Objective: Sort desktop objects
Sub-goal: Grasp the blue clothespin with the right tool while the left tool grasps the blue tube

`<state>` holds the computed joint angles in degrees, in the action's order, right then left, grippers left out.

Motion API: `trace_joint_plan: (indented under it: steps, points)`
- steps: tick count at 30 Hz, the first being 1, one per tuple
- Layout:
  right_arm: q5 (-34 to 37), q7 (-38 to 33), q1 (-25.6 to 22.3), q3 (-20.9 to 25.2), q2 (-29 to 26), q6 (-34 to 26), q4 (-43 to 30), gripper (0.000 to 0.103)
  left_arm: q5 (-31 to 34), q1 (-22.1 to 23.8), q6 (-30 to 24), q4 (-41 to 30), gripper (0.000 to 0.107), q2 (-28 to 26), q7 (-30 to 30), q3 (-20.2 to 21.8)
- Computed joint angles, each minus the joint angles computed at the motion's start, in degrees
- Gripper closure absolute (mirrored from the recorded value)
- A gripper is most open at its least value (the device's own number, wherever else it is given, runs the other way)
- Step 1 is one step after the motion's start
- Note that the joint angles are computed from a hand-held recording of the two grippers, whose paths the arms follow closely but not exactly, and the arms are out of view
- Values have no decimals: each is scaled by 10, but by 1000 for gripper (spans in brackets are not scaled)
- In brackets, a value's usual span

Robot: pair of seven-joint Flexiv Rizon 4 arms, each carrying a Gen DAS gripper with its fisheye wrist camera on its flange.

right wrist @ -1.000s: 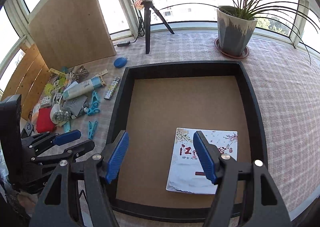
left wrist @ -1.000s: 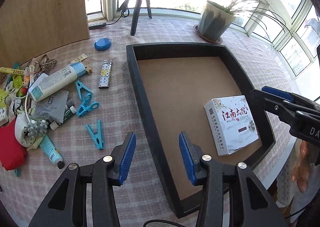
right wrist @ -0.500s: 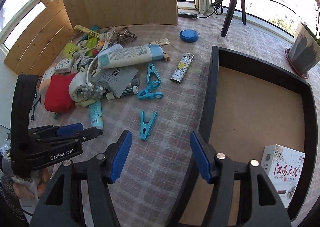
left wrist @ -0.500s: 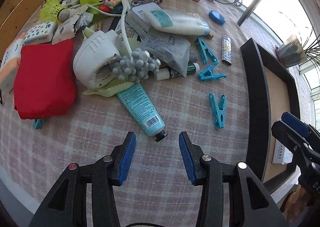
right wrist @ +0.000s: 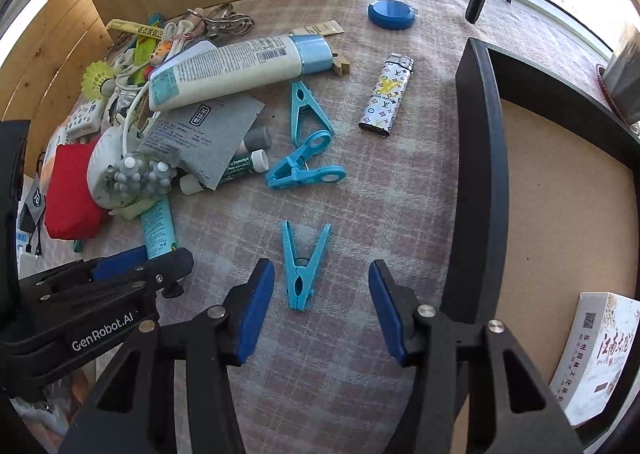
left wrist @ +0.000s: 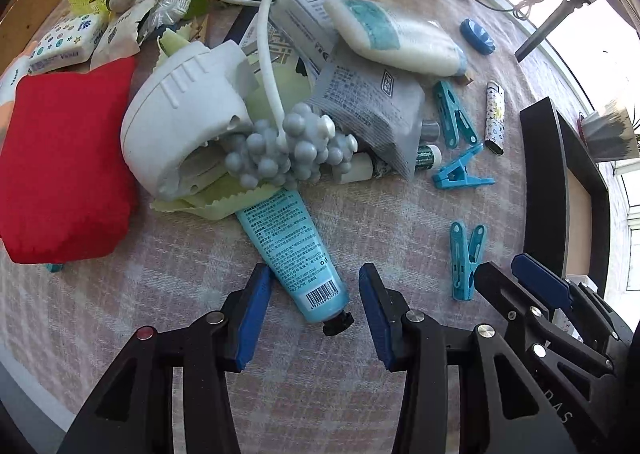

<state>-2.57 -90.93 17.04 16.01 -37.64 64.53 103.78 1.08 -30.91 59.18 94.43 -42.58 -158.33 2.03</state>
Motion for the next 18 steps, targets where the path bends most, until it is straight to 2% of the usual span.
trace_joint_plan:
  steps: [3,8,10,11,13,15,18]
  points:
    - [-8,9,8,-9,-6,-9,-5,59,4,-6,-11,-10,64,-4,-8,5]
    - [4,6,0,2,-16,-25,-20,62,17,-15,-19,-16,65,-6,-16,7]
    - [5,1,1,4,-16,-27,-21,67,21,-18,-23,-17,66,-5,-20,9]
    - [6,-4,0,7,-16,-30,-22,70,22,-16,-17,-12,67,-3,-21,8]
    - [-2,0,11,-2,-15,-32,-18,83,24,-17,-1,0,67,0,-27,7]
    - [-12,4,20,-10,-10,-15,-6,83,25,-11,33,37,69,15,-28,6]
    - [9,-8,1,12,-13,-40,-22,83,3,5,62,71,72,28,-29,-3]
